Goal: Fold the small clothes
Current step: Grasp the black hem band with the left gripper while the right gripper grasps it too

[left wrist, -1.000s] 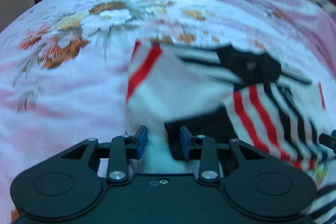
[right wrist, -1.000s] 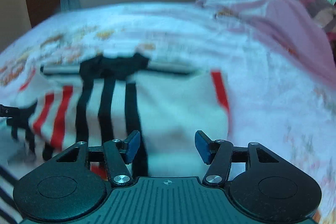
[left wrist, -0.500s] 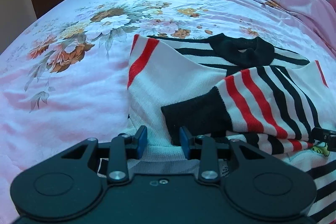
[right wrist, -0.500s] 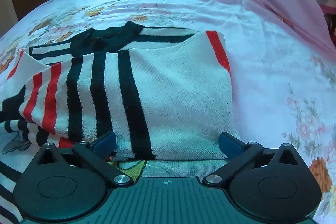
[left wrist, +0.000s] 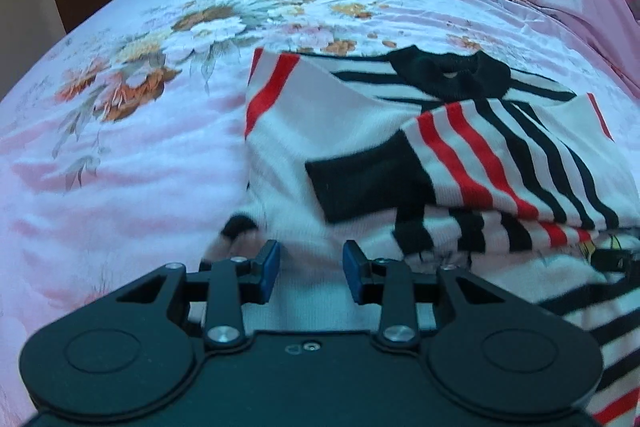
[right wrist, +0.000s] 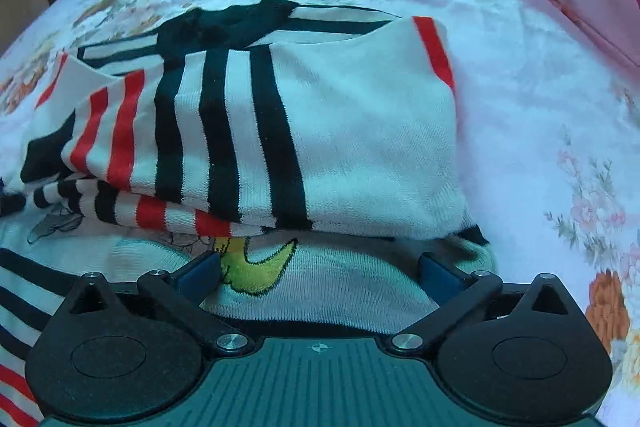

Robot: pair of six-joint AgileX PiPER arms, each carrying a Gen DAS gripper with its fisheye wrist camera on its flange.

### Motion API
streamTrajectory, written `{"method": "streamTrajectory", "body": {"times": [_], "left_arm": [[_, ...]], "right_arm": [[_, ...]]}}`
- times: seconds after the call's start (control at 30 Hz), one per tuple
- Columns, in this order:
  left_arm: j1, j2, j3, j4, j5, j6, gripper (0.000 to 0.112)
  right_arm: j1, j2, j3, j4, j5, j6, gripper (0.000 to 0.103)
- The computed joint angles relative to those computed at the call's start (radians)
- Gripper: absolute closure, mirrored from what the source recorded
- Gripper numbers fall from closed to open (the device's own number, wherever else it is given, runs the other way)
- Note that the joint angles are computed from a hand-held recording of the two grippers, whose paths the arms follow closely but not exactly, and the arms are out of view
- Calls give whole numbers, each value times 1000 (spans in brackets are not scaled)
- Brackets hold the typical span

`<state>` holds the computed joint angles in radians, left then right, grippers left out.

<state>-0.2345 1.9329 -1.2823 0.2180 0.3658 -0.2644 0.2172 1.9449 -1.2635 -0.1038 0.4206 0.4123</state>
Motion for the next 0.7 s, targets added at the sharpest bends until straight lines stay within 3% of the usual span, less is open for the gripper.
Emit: {"method": "streamTrajectory", "body": {"times": [0.17, 0.23, 0.4, 0.57, 0.7], "left_arm": [[33, -96, 135, -96, -42, 115, 80], [51, -142, 195, -142, -55, 171, 80], [110, -281, 348, -334, -68, 411, 80], [205, -399, 468, -543, -10, 651, 80], [293, -454, 540, -693, 54, 837, 82]], "right_arm": [[7, -147, 167, 112, -109, -95, 0], [32, -176, 198, 25, -90, -14, 0], [81, -324, 385, -148, -136, 160, 0], [101, -508, 593, -206, -139, 282, 0], [72, -632, 738, -36, -144, 157, 0]]}}
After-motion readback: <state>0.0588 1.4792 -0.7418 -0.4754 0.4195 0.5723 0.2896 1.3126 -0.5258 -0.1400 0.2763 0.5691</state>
